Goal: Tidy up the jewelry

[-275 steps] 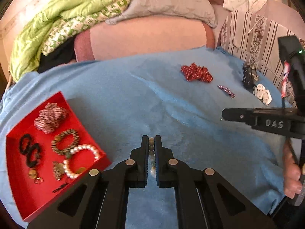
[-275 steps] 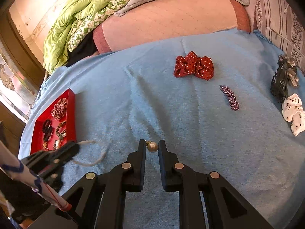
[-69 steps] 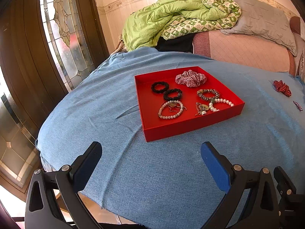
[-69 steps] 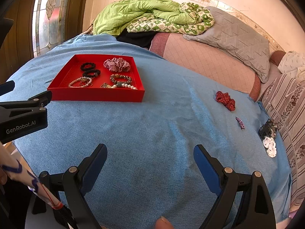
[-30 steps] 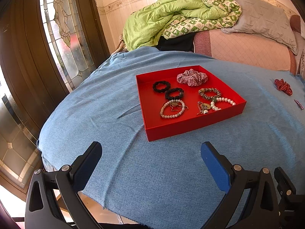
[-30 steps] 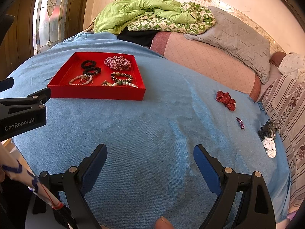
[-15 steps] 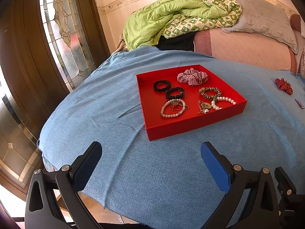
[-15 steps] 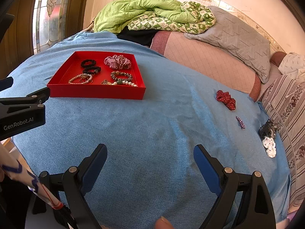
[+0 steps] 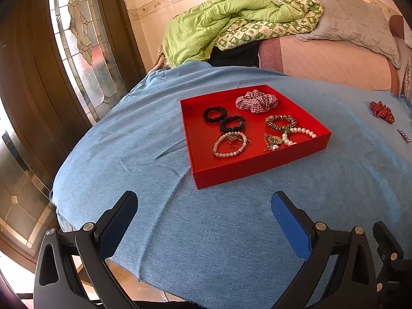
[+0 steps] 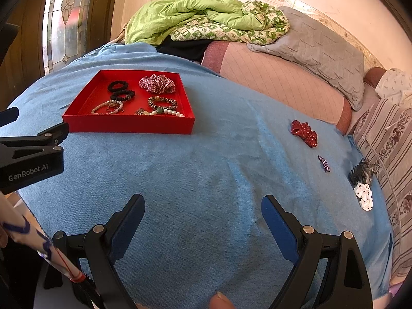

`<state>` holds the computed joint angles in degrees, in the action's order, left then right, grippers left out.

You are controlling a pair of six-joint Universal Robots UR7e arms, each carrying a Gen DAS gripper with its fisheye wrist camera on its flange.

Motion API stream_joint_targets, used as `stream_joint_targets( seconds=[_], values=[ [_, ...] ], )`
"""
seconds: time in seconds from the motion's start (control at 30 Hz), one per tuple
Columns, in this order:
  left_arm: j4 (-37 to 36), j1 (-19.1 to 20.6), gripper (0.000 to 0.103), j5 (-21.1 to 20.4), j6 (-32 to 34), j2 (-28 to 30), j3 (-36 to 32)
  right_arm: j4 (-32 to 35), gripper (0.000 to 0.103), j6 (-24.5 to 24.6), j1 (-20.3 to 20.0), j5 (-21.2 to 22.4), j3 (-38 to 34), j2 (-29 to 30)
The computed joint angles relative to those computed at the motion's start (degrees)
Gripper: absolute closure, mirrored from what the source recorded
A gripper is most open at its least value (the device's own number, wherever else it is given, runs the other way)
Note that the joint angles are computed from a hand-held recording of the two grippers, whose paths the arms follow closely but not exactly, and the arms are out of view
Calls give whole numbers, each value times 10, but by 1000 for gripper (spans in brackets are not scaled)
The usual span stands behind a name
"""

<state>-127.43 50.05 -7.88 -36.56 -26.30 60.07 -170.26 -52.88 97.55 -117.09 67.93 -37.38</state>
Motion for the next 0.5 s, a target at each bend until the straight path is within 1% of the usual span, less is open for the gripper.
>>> stream_joint_targets(
  seconds=[0.07,0.17,0.3,0.33,0.37,0.4,0.43,0.47,0.5],
  values=[
    [-2,0,0,-1,3,-1,1,0,9,1,0,-1,0,-1],
    [24,-2,0,0,-17,5,-10,3,9,3,0,-2,-1,-3],
    [18,-3,0,-2,-2,12,-17,-2,9,-2,0,-5,1,-5],
    [35,-3,0,-8,-9,13,-21,-4,9,-4,-1,-8,1,-5],
    [74,-3,0,-13,-33,17,-35,-9,9,-5,-1,-10,1,-6],
    [90,-3,0,-27,-34,20,-44,-14,9,-2,-3,-12,1,-7],
    [82,-3,0,-38,-15,30,-59,-15,9,3,-5,-14,-3,-9],
    [55,-3,0,-62,29,41,-74,-14,9,9,-8,-18,-8,-9],
    [42,-3,0,-79,57,52,-91,-13,9,14,-10,-23,-14,-9]
  ],
)
